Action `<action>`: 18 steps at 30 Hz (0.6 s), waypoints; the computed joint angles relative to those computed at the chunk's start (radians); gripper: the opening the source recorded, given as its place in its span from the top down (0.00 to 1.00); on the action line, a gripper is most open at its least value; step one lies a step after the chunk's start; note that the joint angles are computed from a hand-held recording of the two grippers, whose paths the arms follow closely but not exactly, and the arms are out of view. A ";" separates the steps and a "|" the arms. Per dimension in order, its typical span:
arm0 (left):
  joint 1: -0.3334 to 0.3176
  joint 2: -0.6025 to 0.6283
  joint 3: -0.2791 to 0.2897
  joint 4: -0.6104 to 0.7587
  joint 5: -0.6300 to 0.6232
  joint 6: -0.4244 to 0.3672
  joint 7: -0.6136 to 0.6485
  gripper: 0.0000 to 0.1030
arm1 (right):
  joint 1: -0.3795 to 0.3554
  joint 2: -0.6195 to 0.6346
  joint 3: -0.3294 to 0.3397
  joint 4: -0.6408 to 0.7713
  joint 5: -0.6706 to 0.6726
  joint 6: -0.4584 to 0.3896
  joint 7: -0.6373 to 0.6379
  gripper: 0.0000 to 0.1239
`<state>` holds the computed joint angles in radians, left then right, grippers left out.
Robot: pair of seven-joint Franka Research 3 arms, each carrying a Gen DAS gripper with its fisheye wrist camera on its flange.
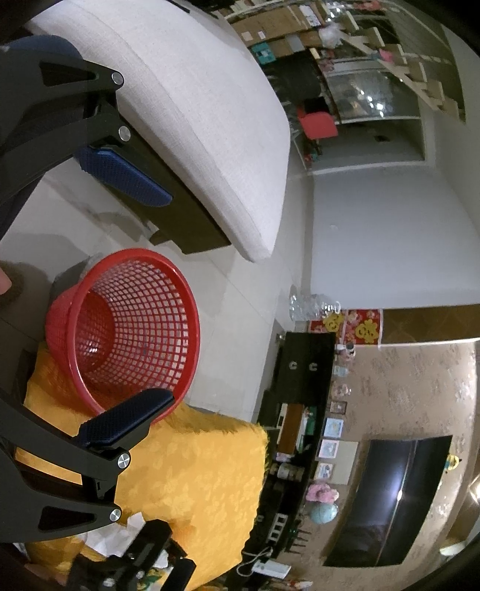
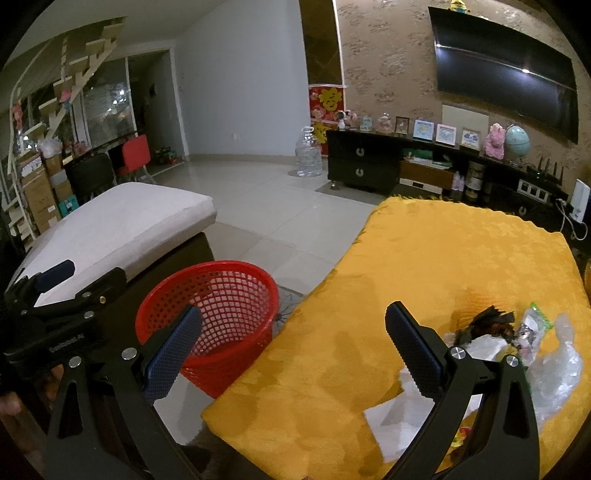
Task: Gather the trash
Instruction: 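Move both tools over the trash pile on the yellow table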
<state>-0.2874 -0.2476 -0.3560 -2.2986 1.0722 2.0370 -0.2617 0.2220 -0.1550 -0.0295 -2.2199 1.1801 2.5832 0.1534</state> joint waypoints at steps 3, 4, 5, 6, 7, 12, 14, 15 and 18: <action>0.000 0.007 0.007 -0.001 0.008 0.040 0.003 0.08 | -0.013 0.006 -0.008 0.009 -0.007 0.019 0.018 0.22; 0.000 0.006 0.008 -0.003 0.008 0.051 0.005 0.08 | -0.021 0.011 -0.010 0.016 -0.018 0.033 0.035 0.22; 0.000 0.006 0.010 -0.004 0.007 0.064 0.009 0.08 | -0.027 0.015 -0.012 0.021 -0.027 0.049 0.046 0.22; 0.001 0.008 0.012 -0.002 0.009 0.081 0.013 0.08 | -0.033 0.019 -0.015 0.026 -0.030 0.062 0.051 0.22; 0.003 0.018 0.012 0.006 0.012 0.092 0.017 0.08 | -0.042 0.026 -0.022 0.034 -0.032 0.075 0.057 0.22; -0.002 0.060 0.007 0.045 0.032 0.127 0.041 0.08 | -0.096 0.066 -0.044 0.080 -0.072 0.099 0.153 0.22; -0.008 0.076 0.008 0.059 0.040 0.138 0.049 0.08 | -0.118 0.082 -0.050 0.093 -0.083 0.112 0.185 0.22; -0.011 0.087 0.010 0.069 0.045 0.152 0.054 0.08 | -0.129 0.087 -0.052 0.096 -0.087 0.115 0.197 0.22; -0.019 0.120 0.019 0.097 0.054 0.199 0.076 0.08 | -0.154 0.102 -0.057 0.105 -0.085 0.117 0.208 0.22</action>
<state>-0.3069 -0.1274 -0.3374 -2.2019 1.1264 2.2360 -0.1861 0.0676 -0.0534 -0.0864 -2.1147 1.0955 2.7003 0.3611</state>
